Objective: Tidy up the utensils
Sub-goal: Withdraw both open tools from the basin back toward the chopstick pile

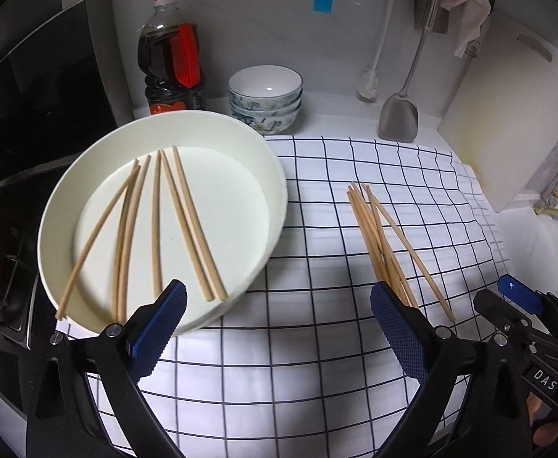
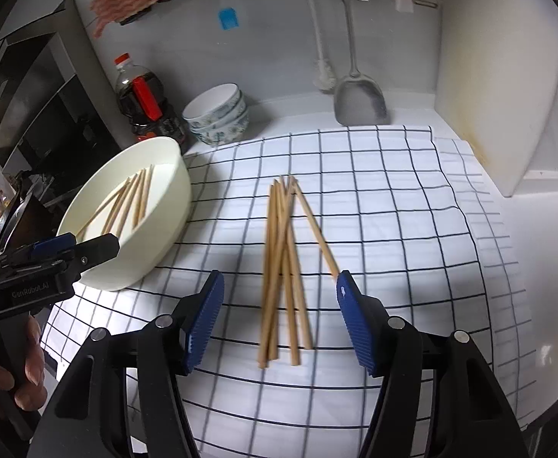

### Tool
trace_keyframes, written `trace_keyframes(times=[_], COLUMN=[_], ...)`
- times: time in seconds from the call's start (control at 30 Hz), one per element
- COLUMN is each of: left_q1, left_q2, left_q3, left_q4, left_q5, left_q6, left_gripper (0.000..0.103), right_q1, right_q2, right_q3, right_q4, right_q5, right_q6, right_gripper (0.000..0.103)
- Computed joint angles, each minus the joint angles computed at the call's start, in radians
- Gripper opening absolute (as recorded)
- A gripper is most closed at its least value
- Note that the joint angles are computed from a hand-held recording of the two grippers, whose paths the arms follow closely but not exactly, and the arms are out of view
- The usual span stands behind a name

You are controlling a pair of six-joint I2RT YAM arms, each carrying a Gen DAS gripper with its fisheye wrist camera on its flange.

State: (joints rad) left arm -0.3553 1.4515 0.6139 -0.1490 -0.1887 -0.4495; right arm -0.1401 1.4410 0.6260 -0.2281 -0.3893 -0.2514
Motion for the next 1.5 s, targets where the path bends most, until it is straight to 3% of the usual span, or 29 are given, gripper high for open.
trace_keyframes(times=[0.3,0.5,0.7,0.83,0.93,1.5], left_q1=[-0.093,-0.123,-0.182,-0.187,-0.194,-0.217], left_q2=[0.11,0.203,0.267,0.307,0.337,0.566], left_q3=[0.04,0.073,0.096,0.101,0.096,0.238], left_q4=[0.021,0.035,0.058,0.104,0.162,0.151], left_q5=[-0.066,-0.078,-0.139,-0.115,-0.113,-0.16], left_q6=[-0.082,-0.142,-0.18,-0.207,-0.227,-0.267], left_gripper=[0.095,0.095,0.096,0.096,0.096,0.097], right_q1=[-0.106,-0.14,-0.121,-0.089,-0.084,-0.057], right_q2=[0.181,0.258,0.302,0.334,0.381,0.533], right_q3=[0.085,0.088,0.064,0.056,0.097,0.173], right_q4=[-0.02,0.047,0.165,0.232,0.198,0.265], right_q5=[-0.067,-0.089,-0.035,0.031,0.016,0.08], right_q6=[-0.072,-0.12,-0.191,-0.26,-0.301,-0.277], right_gripper=[0.064,0.064,0.064,0.064,0.064,0.066])
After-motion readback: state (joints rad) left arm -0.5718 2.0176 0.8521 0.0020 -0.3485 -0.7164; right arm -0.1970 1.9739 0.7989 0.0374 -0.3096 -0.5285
